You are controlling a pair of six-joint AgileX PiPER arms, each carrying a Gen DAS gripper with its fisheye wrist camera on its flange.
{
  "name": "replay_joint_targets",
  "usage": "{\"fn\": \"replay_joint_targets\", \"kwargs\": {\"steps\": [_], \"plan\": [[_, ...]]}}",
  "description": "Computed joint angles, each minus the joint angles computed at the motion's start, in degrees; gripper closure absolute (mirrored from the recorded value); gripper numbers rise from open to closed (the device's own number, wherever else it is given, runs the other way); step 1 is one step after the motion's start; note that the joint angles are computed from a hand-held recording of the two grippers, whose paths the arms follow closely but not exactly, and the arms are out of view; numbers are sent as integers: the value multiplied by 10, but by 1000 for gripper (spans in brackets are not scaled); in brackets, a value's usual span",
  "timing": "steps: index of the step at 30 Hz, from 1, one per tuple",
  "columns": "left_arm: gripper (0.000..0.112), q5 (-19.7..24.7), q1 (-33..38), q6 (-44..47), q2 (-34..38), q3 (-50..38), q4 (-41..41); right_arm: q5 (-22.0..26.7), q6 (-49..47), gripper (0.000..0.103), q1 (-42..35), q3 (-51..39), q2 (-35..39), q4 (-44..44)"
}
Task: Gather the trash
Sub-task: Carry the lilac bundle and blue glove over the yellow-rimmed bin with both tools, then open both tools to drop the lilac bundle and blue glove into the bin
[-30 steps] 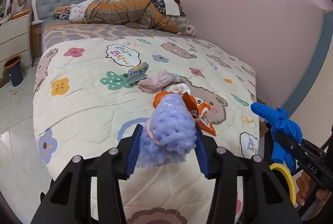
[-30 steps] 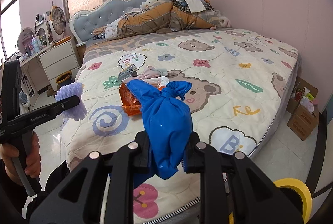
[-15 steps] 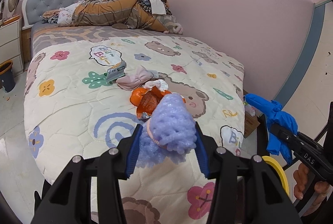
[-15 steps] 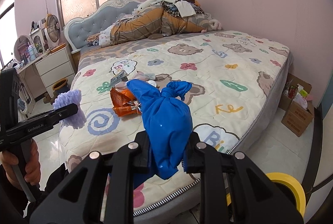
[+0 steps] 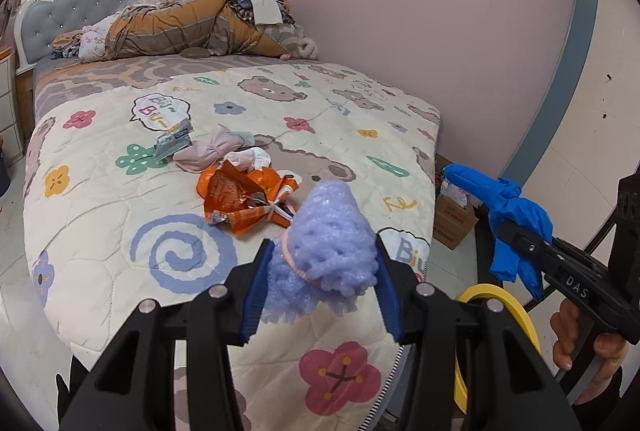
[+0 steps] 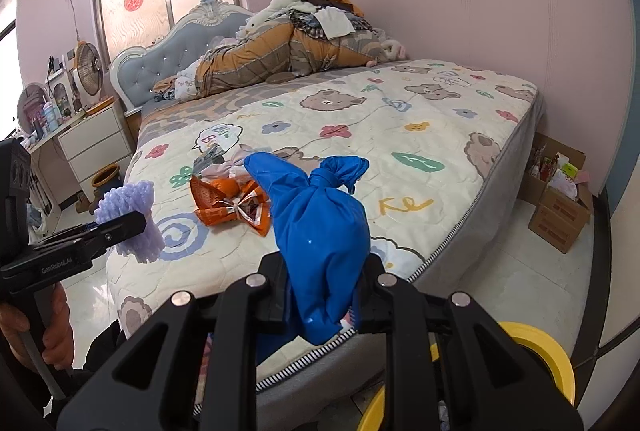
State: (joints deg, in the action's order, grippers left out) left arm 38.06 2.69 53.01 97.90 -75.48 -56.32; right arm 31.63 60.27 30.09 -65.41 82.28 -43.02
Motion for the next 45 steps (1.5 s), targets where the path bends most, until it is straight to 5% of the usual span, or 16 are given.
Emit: {"fn": "replay_joint_targets", "kwargs": {"steps": [22,45], "plan": [[67,0,-155,-41,-10,11,58,41,-4,83,-71,133,-157,8],[66,-4,-310,-81,0,34,129,105,-108,83,-155,235,-302,106]]}}
